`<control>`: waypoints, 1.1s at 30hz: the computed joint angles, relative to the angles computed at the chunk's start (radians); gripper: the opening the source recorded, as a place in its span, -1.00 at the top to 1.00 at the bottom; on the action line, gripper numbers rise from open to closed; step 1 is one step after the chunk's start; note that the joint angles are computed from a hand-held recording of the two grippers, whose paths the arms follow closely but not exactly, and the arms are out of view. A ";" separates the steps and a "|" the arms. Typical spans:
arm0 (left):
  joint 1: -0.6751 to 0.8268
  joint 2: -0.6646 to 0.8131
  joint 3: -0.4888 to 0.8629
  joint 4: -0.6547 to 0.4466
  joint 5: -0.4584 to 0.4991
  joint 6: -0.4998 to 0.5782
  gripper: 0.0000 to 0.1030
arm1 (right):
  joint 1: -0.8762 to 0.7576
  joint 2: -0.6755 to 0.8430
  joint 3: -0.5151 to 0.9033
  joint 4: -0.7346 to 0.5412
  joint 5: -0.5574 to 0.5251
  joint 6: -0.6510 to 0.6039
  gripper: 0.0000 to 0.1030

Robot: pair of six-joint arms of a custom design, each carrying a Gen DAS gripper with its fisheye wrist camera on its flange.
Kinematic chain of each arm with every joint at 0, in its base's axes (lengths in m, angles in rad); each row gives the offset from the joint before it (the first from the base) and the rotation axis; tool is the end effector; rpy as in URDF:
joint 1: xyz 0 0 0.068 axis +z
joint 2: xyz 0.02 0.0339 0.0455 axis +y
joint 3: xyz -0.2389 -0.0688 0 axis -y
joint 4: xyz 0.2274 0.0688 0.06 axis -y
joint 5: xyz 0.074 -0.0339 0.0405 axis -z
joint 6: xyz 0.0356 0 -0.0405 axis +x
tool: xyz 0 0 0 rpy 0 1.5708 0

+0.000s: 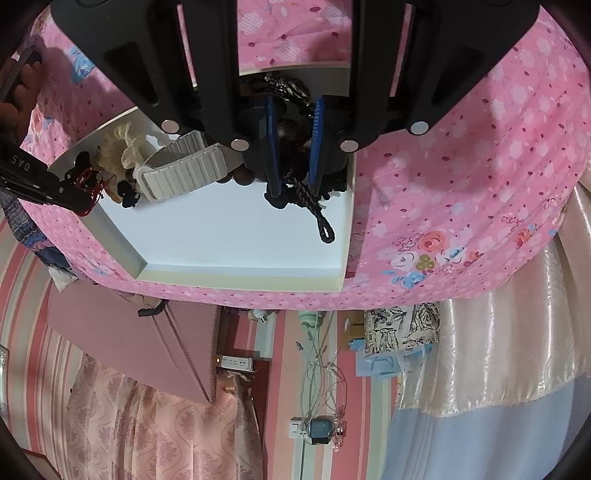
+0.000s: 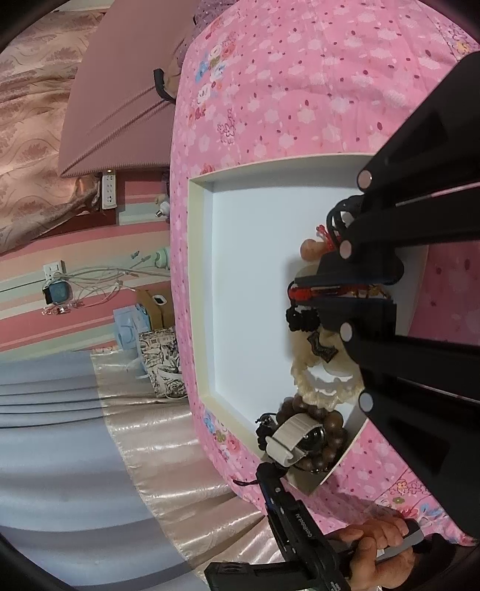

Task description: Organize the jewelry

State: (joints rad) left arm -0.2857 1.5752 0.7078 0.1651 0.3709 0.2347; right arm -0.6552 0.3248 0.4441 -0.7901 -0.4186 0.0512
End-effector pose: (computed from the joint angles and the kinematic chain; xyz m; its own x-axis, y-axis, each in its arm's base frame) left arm 0.2801 -0.0957 0.1485 -0.4800 0.3669 -0.7969 0.6578 0.7515 -0.0502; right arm 0.0847 -0.0468 0.2102 -0.4767 0.4253 -0.7694 0.3291 0.8979 0.2924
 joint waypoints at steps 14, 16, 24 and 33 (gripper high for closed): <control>-0.007 -0.048 -0.043 0.052 -0.010 -0.007 -0.03 | -0.025 -0.047 0.019 -0.015 0.039 -0.007 0.09; -0.009 -0.056 -0.053 0.066 -0.019 -0.007 -0.13 | -0.051 -0.048 0.023 -0.020 0.030 -0.023 0.08; -0.030 -0.061 -0.061 0.064 -0.047 0.019 -0.25 | 0.289 -0.032 0.037 -0.025 0.368 -0.016 -0.11; -0.030 -0.062 -0.056 0.056 -0.050 0.014 -0.26 | 0.308 -0.044 0.039 -0.042 0.326 -0.005 -0.32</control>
